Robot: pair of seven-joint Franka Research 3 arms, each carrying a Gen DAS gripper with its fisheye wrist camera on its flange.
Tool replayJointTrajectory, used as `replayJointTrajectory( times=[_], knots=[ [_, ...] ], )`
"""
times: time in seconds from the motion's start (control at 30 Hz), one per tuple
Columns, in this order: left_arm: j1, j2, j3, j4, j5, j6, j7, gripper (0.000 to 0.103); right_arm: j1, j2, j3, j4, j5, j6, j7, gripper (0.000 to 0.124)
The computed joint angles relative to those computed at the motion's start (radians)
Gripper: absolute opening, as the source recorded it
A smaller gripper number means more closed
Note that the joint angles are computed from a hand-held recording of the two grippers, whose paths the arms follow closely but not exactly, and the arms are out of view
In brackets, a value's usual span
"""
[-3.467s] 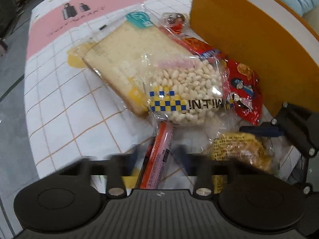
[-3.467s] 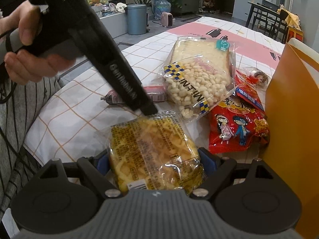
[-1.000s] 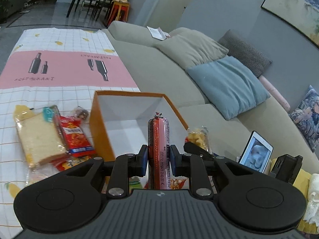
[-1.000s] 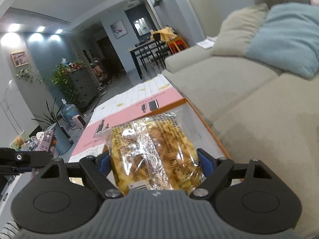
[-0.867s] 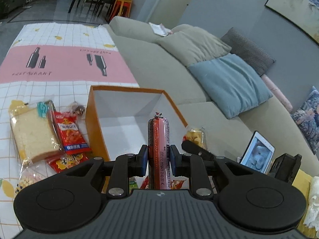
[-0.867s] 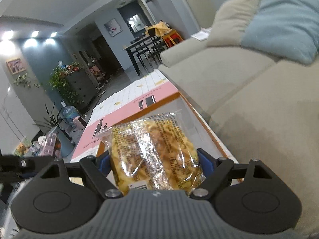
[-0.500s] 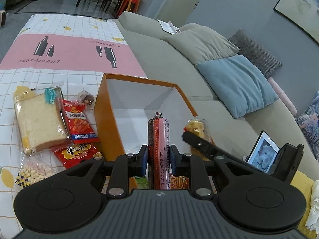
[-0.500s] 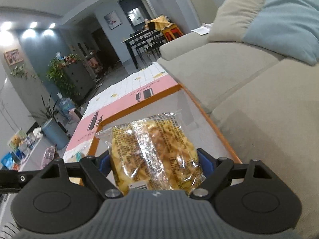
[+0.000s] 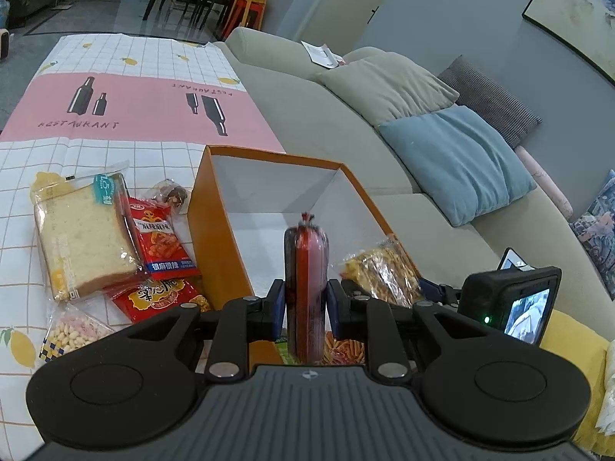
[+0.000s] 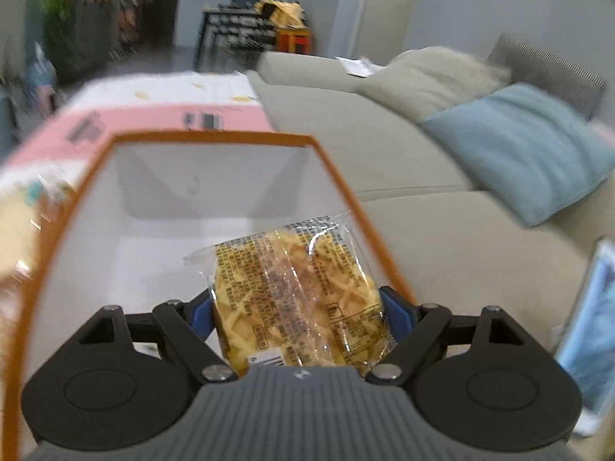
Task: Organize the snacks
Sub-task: 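Open the right gripper to drop the pastry bag while the left gripper releases the sausage into the box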
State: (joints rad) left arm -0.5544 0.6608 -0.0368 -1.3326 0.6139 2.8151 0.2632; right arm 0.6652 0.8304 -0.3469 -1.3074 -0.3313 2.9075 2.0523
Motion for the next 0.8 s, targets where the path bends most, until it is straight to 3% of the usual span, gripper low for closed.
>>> replayJointTrajectory(
  times=[0.13,0.37,0.57,0.8],
  knots=[
    [0.004,0.013,-0.011,0.016,-0.014,-0.01,0.016,0.025,-0.03,-0.016,0.048,-0.011,0.009,-0.054,-0.065,0.082],
    [0.003,0.035,-0.023,0.048,-0.031,-0.017,0.061,0.025,-0.053,-0.024,0.079,-0.014,0.009,-0.062,-0.115,0.084],
    [-0.009,0.041,-0.015,0.06,-0.036,-0.022,0.07,0.025,0.038,-0.04,-0.044,-0.084,-0.061,0.048,-0.027,0.092],
    [-0.01,0.057,-0.018,0.092,-0.046,-0.057,0.079,0.025,0.079,-0.062,-0.102,-0.145,-0.03,0.168,-0.048,0.092]
  ],
)
